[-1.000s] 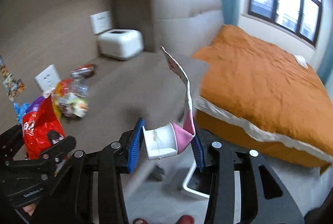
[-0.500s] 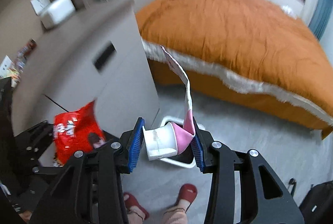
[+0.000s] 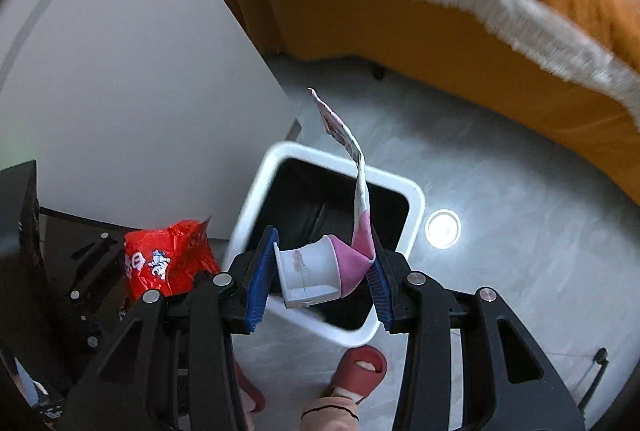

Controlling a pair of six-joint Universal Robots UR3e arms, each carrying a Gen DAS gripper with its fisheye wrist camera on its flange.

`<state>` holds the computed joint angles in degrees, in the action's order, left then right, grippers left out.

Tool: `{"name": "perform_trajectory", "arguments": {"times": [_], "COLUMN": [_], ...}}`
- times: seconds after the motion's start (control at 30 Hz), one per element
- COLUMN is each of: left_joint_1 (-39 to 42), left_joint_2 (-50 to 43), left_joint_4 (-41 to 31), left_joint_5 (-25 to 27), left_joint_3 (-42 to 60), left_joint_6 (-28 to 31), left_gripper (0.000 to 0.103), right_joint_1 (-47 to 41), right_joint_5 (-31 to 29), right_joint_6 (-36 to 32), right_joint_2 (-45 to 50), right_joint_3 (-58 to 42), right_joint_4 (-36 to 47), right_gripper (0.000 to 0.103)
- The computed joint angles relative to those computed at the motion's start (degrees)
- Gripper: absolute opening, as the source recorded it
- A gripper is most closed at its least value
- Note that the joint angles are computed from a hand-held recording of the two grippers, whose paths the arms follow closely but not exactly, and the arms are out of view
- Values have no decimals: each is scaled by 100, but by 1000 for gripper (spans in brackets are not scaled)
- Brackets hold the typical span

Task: Collect trash
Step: 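Carry both items to the white bin and open both tools to drop them, then move both empty tools back toward the desk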

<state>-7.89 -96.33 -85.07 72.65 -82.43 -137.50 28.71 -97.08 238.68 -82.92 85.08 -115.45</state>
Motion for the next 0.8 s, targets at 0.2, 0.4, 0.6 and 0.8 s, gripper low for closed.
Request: {"name": "perform_trajectory", "arguments": {"times": [0.2, 0.4, 0.6, 0.8], "left_joint_1": [-174, -262, -113, 161], "left_joint_2": [-698, -705, -312, 156], "left_joint_4": [1478, 1982, 1319, 86], "left_joint_5": [117, 259, 206, -45], "left_joint_3": [-1079, -1442, -1135, -347], "left_joint_6": [-441, -443, -234, -45], "left_gripper": [98, 98, 98, 98], "right_joint_1": [-109, 115, 236, 388], "right_joint_5": [281, -73, -293, -583], "right_joint_6": [-404, -333, -400, -162], "right_joint_2": [489, 600, 590, 638], "right_joint_3": [1079, 949, 243, -984], "right_joint_4": [-1222, -951, -55, 1203], "right_gripper": [96, 98, 98, 98]}}
